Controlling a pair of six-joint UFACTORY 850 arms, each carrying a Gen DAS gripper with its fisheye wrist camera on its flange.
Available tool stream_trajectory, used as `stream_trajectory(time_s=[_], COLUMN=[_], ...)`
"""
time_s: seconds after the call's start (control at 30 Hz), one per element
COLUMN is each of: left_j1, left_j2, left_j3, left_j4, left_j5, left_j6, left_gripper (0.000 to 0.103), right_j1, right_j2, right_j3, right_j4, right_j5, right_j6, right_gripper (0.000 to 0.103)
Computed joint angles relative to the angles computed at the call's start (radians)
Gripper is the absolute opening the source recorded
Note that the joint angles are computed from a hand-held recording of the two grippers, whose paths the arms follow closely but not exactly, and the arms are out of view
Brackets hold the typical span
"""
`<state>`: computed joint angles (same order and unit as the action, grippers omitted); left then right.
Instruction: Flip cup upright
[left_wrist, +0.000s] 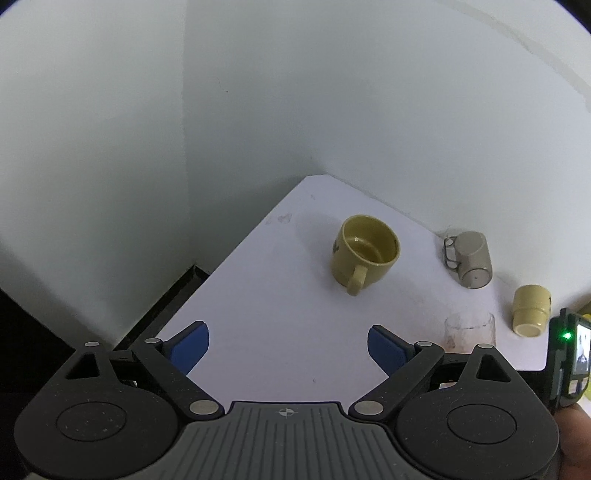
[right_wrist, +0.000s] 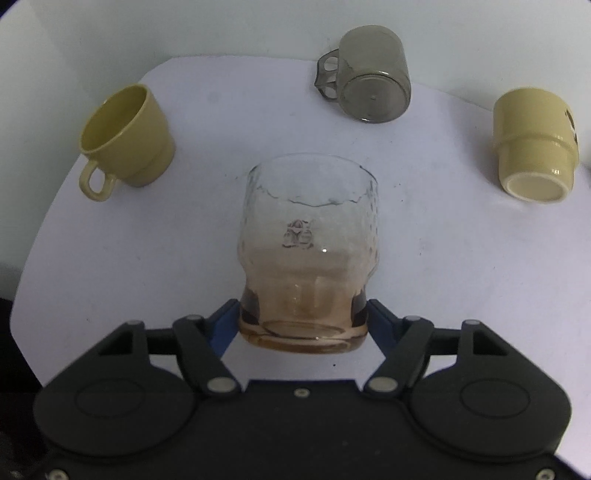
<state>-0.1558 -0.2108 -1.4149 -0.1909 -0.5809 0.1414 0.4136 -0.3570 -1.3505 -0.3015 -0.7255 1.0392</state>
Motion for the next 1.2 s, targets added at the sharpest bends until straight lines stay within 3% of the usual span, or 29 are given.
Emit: stream_trajectory(time_s=[0.57,0.9,1.03,1.2], left_j1=[-0.042,-0.031,-0.023,-0.018], left_j2=[-0.029,-0.025,-0.029,-0.031], left_j3=[-0.032,-0.034,-0.043,-0.049], left_j4=[-0.11,-0.102,-0.115,-0.136], left_j5=[-0.018,0.002,0.005,0.002], left_j6=[0.092,0.075,0.087,0.118], left_gripper=[0.093,0.093,0.093,0.093], right_j1=[-0.001,-0.044,-0.057,-0.038], right_j2=[0.057,0.026,-0.017,-0.008], right_j3=[-0.013,-0.059,-0.114,-0.117], right_j4=[-0.003,0.001,-0.002,-0.125], right_j5=[-0.049,-0.037,-0.075,-0.068], right_j6=[0.044,-0.001,-0.005,0.066], right_gripper=[0.071,0.071,0.071,0.075])
